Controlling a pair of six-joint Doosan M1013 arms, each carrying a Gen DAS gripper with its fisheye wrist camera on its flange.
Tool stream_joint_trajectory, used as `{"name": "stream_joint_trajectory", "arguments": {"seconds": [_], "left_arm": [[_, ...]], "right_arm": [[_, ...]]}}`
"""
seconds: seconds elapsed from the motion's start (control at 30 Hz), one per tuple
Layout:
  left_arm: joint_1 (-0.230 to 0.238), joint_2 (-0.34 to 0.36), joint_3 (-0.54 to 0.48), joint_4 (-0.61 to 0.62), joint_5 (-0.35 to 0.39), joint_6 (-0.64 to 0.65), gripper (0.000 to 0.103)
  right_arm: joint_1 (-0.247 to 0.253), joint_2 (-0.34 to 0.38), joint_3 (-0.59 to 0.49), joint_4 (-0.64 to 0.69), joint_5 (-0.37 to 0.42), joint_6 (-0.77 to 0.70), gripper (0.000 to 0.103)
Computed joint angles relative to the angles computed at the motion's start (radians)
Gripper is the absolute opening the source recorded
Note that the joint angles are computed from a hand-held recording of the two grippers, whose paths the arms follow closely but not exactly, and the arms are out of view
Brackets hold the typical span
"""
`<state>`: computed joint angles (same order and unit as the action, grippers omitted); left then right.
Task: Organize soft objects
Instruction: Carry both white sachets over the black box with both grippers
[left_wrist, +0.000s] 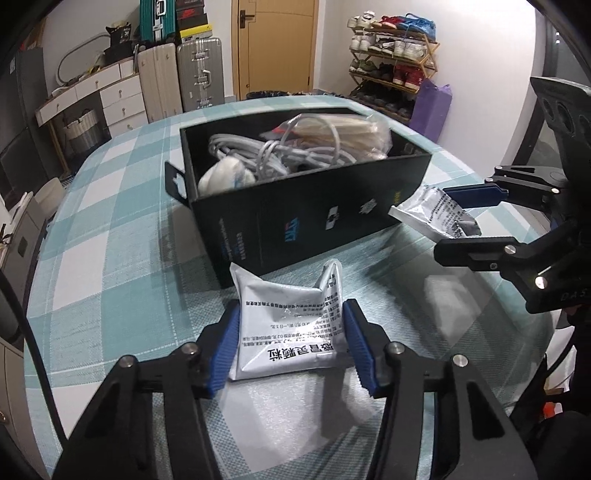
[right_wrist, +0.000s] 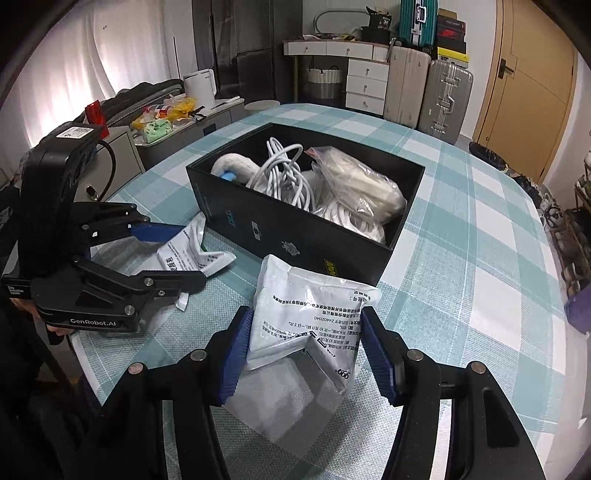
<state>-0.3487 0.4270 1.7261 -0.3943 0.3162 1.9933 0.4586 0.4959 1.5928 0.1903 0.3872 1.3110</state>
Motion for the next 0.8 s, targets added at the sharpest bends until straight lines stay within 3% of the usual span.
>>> {"name": "stream_joint_trajectory", "arguments": {"seconds": [0.47,0.63,0.8], "left_arm": [[0.033,-0.062,0.042,-0.436,-0.106,0.323,0.054],[0.04,-0.058,0.034,-0.428,-0.133,0.286,0.054],[0.038,-0.049,0.017,-0.401,-0.152,0.242,0.054]], "right_arm": [[0.0,-0.054,0.048,0.072,-0.102,-0.06,0.059],[-0.003,-0.067,0.058,0.085,-0.143,-0.054,0.059],[-0.009,-0.073,0.066,0.182,-0.195,-0.119,0.059]]}}
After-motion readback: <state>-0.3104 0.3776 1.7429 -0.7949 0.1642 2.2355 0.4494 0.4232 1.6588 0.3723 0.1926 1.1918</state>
